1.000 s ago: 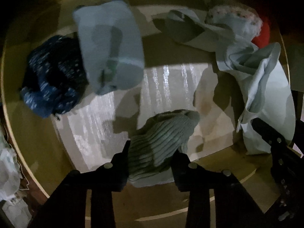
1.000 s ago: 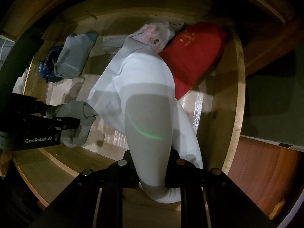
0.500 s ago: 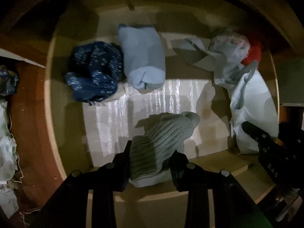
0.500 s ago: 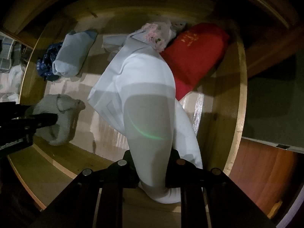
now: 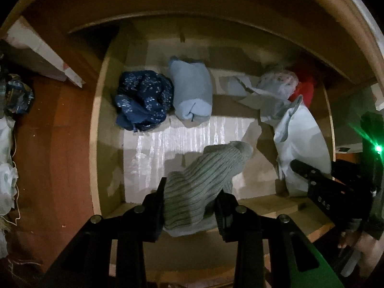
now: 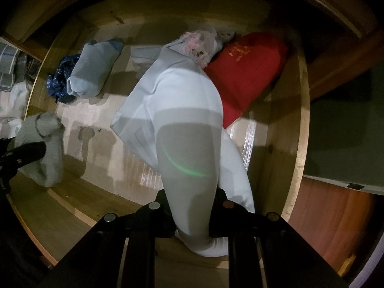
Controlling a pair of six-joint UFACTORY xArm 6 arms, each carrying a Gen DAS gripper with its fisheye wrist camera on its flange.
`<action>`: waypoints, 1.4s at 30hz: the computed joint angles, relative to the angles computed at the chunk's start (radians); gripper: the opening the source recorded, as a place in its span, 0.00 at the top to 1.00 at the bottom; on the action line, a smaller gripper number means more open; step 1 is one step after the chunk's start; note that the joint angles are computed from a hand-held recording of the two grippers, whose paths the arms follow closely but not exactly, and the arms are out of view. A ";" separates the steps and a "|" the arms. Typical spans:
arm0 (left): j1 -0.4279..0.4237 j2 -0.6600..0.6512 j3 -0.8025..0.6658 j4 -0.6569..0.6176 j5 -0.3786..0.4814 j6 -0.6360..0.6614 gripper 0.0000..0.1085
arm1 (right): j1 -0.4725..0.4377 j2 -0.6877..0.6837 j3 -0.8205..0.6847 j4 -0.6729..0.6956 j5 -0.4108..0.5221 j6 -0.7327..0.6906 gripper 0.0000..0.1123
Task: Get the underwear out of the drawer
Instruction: 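Hold the grey striped sock in the left gripper and white clothing in the right, then lift the grey striped sock with the left gripper over the white box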
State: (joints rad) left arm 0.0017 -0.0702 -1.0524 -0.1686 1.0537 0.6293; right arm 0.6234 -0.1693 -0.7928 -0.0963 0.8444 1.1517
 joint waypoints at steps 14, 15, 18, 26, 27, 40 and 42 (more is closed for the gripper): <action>0.079 -0.138 0.043 -0.163 -0.060 0.094 0.68 | 0.026 0.007 -0.012 -0.040 0.012 0.049 0.86; 0.082 -0.141 0.041 -0.169 -0.063 0.104 0.68 | 0.027 0.005 -0.011 -0.043 0.012 0.051 0.86; 0.087 -0.166 0.050 -0.173 -0.106 0.110 0.68 | 0.032 0.002 -0.013 -0.056 0.016 0.069 0.86; 0.105 -0.173 0.024 -0.200 -0.139 0.076 0.68 | 0.074 -0.009 -0.024 -0.142 0.039 0.176 0.87; 0.106 -0.173 0.019 -0.202 -0.147 0.071 0.68 | 0.078 -0.011 -0.024 -0.151 0.043 0.190 0.87; 0.133 -0.164 -0.121 -0.264 -0.166 0.103 0.68 | 0.084 -0.087 0.018 -0.186 0.079 0.267 0.87; 0.136 -0.154 -0.157 -0.268 -0.153 0.106 0.68 | 0.081 -0.091 0.023 -0.187 0.073 0.269 0.87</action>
